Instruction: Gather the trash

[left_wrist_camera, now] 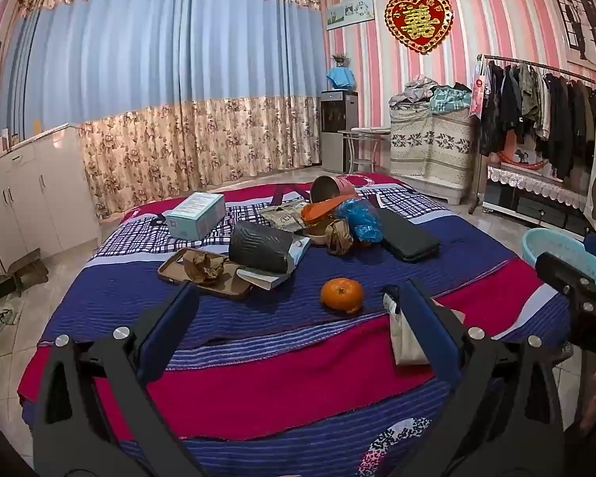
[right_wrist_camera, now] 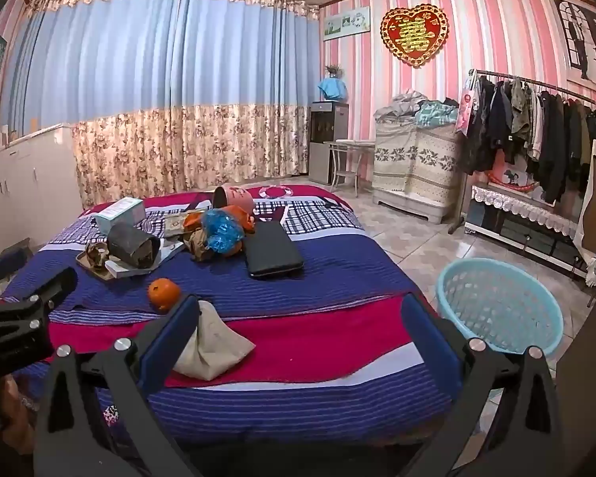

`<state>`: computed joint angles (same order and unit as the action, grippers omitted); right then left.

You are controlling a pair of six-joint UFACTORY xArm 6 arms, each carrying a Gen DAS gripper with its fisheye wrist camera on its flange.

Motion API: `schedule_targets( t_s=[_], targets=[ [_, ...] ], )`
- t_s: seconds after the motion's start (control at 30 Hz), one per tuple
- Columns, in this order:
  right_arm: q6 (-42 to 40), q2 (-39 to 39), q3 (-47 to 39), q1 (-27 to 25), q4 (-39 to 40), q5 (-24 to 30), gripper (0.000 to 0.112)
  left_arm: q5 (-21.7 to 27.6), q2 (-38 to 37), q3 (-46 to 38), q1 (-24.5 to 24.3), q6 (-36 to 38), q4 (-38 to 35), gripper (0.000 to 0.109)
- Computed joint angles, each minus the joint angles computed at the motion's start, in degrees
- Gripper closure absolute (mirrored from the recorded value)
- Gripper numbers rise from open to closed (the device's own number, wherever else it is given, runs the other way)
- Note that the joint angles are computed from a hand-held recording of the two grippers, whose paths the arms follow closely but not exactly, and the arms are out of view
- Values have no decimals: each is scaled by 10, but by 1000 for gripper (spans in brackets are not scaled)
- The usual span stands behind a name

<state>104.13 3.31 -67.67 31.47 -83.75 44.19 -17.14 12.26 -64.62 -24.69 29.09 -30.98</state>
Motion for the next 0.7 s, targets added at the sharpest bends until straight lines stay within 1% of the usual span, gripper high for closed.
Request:
schedule_targets(
  t_s=[0.03,0.2,0.27,0.33,0.37,0.43,0.7],
  targets=[
    [13,1,1,1,-12,3,13,6,-1,-1,0,0,-3,11],
    [8,10,-5,1,-12,2,13,3,0,1,4,-15,18,11],
    [-2,-8,3,-2,-7,3,13,0,1,-1,1,-2,6,11],
    [-2,-20,12,3,-9,13,13,-2,0,3,4,-18,24,11],
    [-6,-24,15,1,-8,10,13,-3,0,3,4,-16,21,11],
    [7,-21,15,12,-16,24,13,-4,0,4,5,-22,27,11],
    [10,-12,10,9,-17,24,13,-7,-1,6,7,-35,41,11]
  ],
)
